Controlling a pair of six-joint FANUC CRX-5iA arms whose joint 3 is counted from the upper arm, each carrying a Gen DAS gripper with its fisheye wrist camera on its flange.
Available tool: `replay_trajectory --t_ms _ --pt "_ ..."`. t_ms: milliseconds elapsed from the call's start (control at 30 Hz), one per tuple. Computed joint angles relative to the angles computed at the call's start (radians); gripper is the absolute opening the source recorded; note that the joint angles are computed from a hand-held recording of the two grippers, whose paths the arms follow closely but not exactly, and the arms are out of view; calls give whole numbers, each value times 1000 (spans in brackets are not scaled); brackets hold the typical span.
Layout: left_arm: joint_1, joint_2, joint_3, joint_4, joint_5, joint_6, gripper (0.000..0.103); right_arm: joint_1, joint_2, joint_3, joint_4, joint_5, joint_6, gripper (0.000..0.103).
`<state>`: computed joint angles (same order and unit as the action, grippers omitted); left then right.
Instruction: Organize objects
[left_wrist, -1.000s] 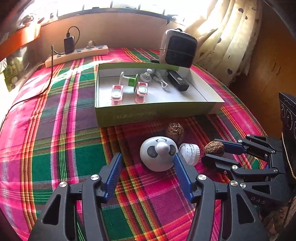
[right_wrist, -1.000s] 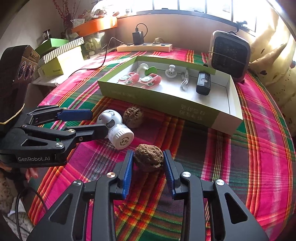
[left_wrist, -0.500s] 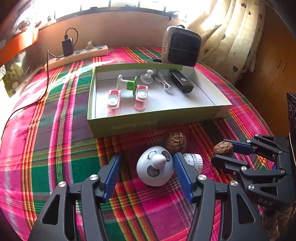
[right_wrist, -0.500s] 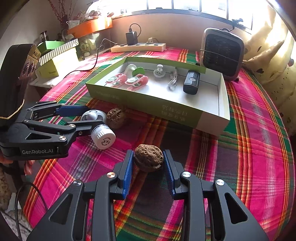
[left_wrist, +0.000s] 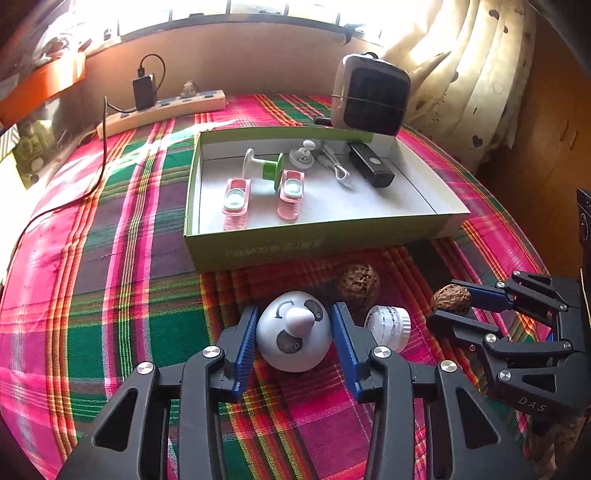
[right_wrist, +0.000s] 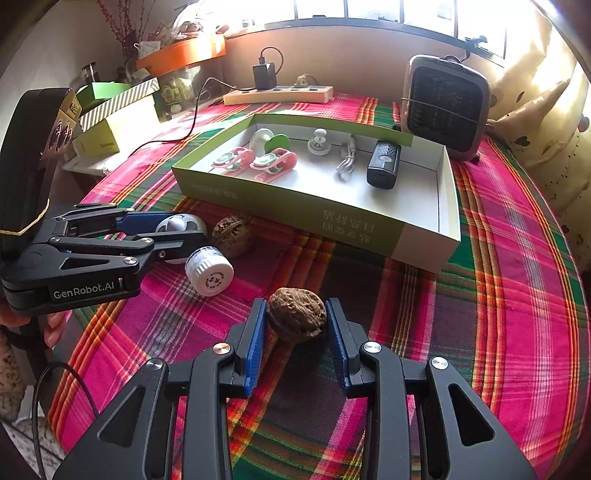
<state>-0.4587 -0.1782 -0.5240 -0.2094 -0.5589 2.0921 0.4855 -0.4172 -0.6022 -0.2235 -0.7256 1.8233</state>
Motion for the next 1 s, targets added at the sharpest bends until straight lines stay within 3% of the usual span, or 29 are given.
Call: replay_trajectory --t_ms 1000 --pt "-9 -3 7 -23 -14 11 38 15 -4 -13 28 13 -22 33"
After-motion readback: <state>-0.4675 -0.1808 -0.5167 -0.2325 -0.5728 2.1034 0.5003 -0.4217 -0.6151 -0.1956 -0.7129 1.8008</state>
